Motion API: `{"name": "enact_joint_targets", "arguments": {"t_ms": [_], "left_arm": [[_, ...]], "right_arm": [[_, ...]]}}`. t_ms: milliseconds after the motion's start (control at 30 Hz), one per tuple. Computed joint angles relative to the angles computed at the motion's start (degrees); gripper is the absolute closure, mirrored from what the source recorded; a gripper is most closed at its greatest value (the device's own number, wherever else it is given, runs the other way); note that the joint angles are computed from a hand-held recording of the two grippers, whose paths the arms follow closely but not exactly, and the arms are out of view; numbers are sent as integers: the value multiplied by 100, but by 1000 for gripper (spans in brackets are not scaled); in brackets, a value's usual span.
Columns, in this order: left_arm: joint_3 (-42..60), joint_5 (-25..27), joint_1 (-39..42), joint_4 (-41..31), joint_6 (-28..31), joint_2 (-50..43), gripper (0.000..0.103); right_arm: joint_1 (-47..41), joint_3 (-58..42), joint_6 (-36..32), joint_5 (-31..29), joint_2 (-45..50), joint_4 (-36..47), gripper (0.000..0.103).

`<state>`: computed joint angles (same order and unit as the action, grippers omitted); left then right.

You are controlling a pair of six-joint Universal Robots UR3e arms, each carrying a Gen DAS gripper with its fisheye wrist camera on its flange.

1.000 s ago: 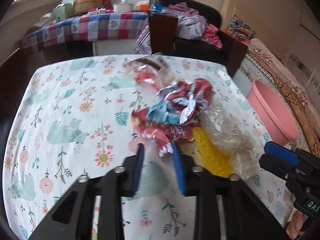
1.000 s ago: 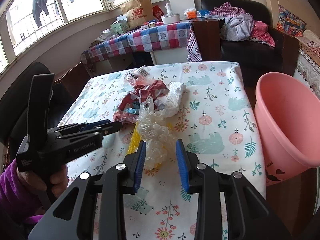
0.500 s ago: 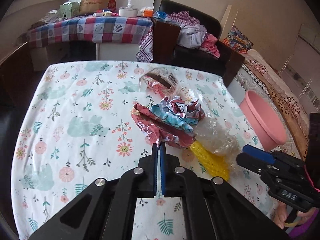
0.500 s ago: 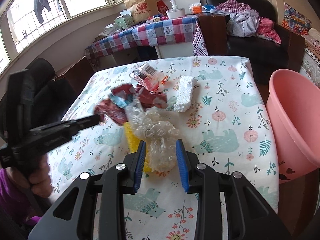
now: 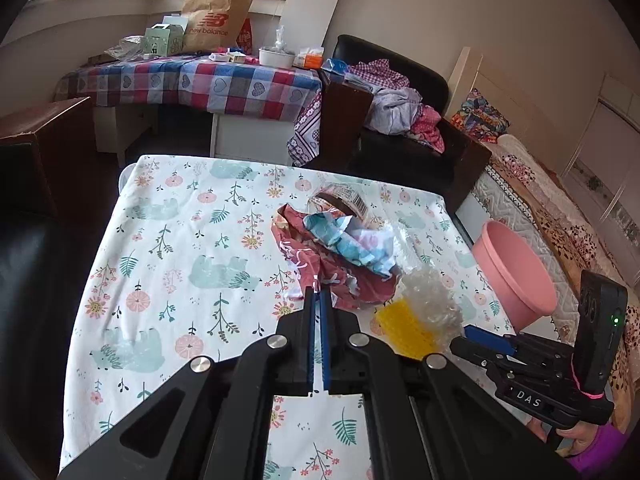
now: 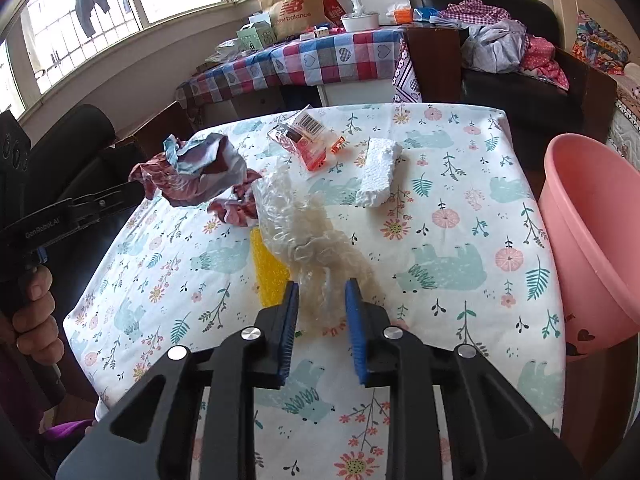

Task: Collect trash
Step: 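Grasp the red-blue crumpled wrapper with the left gripper while the right gripper grasps the clear bubble wrap, then carry the wrapper and bubble wrap in both grippers over the pink bucket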

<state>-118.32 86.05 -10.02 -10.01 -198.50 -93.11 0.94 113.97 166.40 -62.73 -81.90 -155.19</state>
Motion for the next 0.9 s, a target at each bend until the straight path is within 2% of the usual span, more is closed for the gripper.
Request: {"name": "enact_joint_targets", "arguments": {"t_ms": [100,200,633,900], "left_arm": [[19,58,-68,-3,-17,90,102],[105,121,-161,-15,-44,135,102],[833,399,-704,-111,13,-132,102],[1642,435,-1059,-230,90,-712,102]], "right_arm": [[-65,134,-112,109,-141,-6,84],[-154,371,-180,217,-386,-132,100],[-1056,1110,-289,809,-1481,-384,102],[-1741,1178,-260,1150,-1904,-395,102]]}}
